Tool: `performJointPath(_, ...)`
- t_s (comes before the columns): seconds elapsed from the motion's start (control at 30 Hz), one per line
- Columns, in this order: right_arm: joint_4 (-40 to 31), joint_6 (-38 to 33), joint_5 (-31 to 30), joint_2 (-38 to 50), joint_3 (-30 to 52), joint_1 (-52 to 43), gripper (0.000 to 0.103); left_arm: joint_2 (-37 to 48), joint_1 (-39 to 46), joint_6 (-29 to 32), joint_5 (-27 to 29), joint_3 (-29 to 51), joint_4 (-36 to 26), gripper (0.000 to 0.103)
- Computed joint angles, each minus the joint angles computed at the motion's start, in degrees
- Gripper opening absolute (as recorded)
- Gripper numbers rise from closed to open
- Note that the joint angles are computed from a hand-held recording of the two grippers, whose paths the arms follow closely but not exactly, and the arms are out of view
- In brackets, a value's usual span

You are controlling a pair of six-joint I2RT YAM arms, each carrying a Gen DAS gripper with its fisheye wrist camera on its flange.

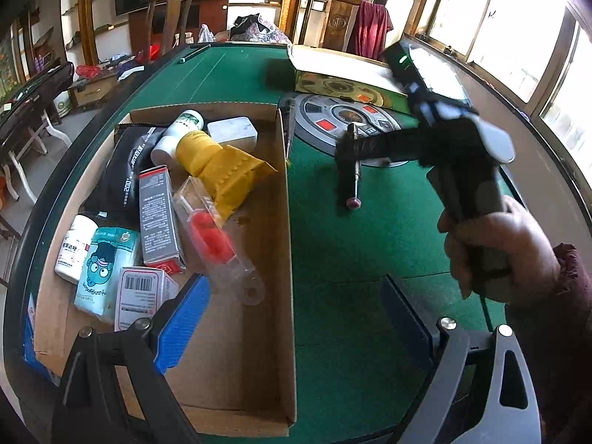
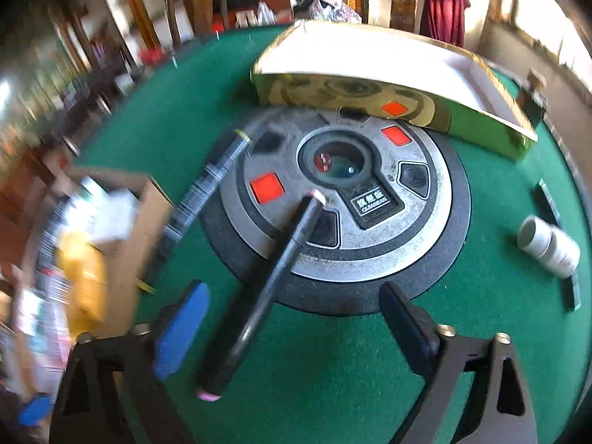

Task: Organize objects
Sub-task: 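Grasp a black marker with the right gripper, then grasp a second black marker with the left gripper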

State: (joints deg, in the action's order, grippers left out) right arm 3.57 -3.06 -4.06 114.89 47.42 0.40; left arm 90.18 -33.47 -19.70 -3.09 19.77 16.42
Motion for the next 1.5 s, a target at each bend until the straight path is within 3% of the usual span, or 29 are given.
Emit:
performJointPath(0.07, 1.9, -0.8, 3.9, 0.3, -1.1, 1.7, 0.064, -0.4, 0.7, 0.6, 0.4, -0.3, 0.6, 0.093)
performJointPath(0.1, 2.6, -1.2, 3.4, -0.2, -2.0, 1.3, 0.058, -0.3, 1.2, 1.0, 0.5, 0.2, 0.3, 0.093)
performJointPath(0.17, 3.0, -1.2, 2.7, -0.7, -2.7, 0.3, 0.035, 0.1, 2.4, 1.7, 1.7, 1.4, -0.3, 0.093)
performJointPath(0.2, 3.3, -1.4, 2.6, -1.1, -3.5, -0.7, 0.031, 0.1, 3.0, 2.1, 2.2, 2.0, -0.7, 0.093)
performJointPath(0.4, 8.5, -3.8, -0.7, -3.3, -9.2, -8.4, 0.031, 3.2, 6.0, 4.1, 3.7, 13.0, -4.9, 0.093)
performJointPath(0.53, 12.1, -5.4, -7.6, -4.9, -12.9, -14.8, 0.031, 12.2, 5.8, 6.1, 1.3, 27.6, -9.4, 0.092)
performJointPath(0.73, 14.2, -6.0, -16.0, -4.2, -13.9, -19.2, 0.031, 32.9, 8.1, 6.0, -0.1, 56.6, -25.4, 0.092)
performJointPath(0.87, 13.1, -6.5, -18.8, -3.5, -13.0, -20.5, 0.032, 43.5, 9.1, 5.2, -1.9, 70.0, -33.5, 0.092)
performJointPath(1.17, 12.2, -6.7, -19.6, -3.8, -12.9, -19.9, 0.047, 54.3, 9.0, 6.9, -1.9, 84.2, -42.9, 0.092)
performJointPath(1.27, 12.1, -6.4, -19.8, -3.6, -12.7, -19.9, 0.048, 55.1, 8.0, 8.7, -0.4, 84.9, -44.4, 0.076)
performJointPath(1.3, 11.9, -6.3, -20.3, -3.4, -12.5, -20.2, 0.048, 55.3, 7.7, 9.1, 0.4, 85.1, -44.9, 0.063)
performJointPath(1.4, 10.4, -5.9, -22.9, -2.7, -11.4, -21.6, 0.049, 53.8, 5.8, 10.9, 0.7, 82.9, -43.8, 0.043)
performJointPath(1.5, 9.1, -5.6, -25.3, -2.0, -10.3, -22.8, 0.050, 52.4, 4.8, 11.5, 4.8, 81.2, -44.1, 0.037)
